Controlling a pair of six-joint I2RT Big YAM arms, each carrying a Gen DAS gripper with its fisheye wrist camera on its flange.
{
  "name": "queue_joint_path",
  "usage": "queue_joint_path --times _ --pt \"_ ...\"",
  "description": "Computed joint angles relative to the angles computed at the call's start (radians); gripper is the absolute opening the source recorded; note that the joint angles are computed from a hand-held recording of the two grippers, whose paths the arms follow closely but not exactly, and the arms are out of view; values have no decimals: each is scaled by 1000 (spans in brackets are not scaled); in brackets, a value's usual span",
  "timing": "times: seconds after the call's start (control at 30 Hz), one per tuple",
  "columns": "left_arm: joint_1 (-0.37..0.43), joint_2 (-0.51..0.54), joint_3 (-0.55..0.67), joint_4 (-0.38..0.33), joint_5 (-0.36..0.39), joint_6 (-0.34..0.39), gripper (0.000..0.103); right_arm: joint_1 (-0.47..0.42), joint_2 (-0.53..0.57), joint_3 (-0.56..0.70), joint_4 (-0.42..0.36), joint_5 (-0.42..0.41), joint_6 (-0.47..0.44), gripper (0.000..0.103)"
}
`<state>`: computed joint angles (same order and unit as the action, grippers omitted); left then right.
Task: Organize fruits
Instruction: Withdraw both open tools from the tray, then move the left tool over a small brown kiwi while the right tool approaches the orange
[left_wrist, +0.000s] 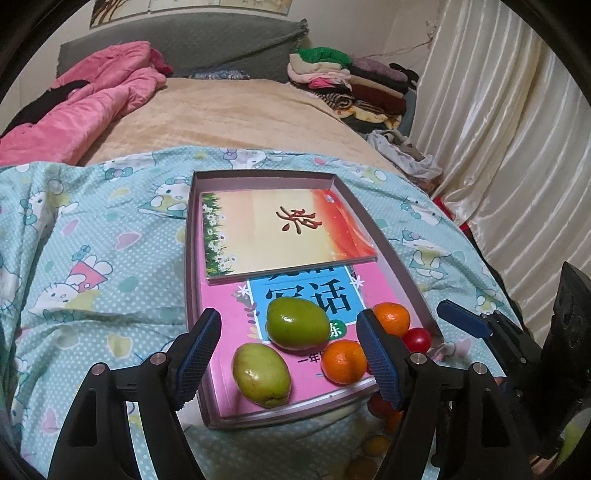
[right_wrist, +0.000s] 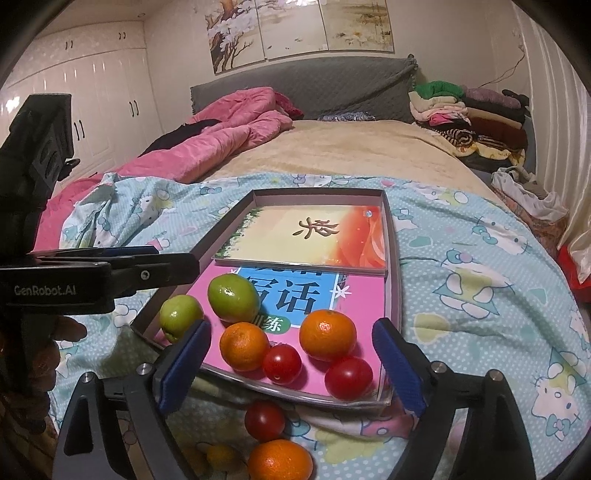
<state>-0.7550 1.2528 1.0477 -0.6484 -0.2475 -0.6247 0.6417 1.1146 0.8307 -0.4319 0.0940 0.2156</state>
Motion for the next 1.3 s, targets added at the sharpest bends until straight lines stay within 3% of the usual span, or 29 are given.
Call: queue_joint_path --times 0.7,1.3 --pt "-48 -24 13 -32 -31 -1 77 -16 -58 -17 26 6 14 90" --pt "-75 -44 -1 -54 -37 -9 77 -29 -112 -31 -34 14 49 90"
